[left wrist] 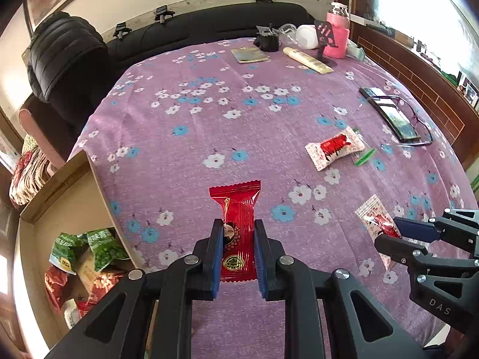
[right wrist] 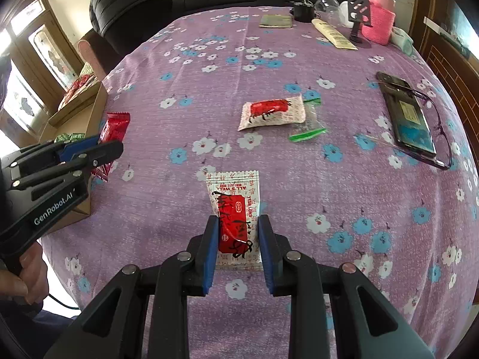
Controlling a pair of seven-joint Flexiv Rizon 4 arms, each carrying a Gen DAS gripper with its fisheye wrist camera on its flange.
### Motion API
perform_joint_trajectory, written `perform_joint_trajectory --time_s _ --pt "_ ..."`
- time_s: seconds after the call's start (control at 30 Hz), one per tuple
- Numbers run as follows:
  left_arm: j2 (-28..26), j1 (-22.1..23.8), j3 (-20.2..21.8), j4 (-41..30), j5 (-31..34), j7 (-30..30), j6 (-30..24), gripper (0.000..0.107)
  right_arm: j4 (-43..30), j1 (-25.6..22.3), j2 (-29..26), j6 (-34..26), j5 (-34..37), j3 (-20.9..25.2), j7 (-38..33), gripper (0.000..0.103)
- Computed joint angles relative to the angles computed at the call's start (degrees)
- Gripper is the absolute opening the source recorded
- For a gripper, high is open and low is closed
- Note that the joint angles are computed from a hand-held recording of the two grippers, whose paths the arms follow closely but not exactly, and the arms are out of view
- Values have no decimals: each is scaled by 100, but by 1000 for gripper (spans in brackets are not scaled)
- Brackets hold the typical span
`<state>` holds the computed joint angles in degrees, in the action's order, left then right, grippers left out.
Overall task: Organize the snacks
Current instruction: 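Lift the red candy packet and white-red sachet off the table with both grippers, then carry the red packet and white-red sachet over the cardboard tray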
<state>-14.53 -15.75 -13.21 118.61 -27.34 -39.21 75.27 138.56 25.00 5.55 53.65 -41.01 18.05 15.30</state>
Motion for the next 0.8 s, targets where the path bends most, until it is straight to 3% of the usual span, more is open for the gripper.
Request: perform_joint_trajectory --time_s 0.8 --pt "48 287 -9 -15 -589 77 229 19 -465 146 -442 29 -126 -145 -542 25"
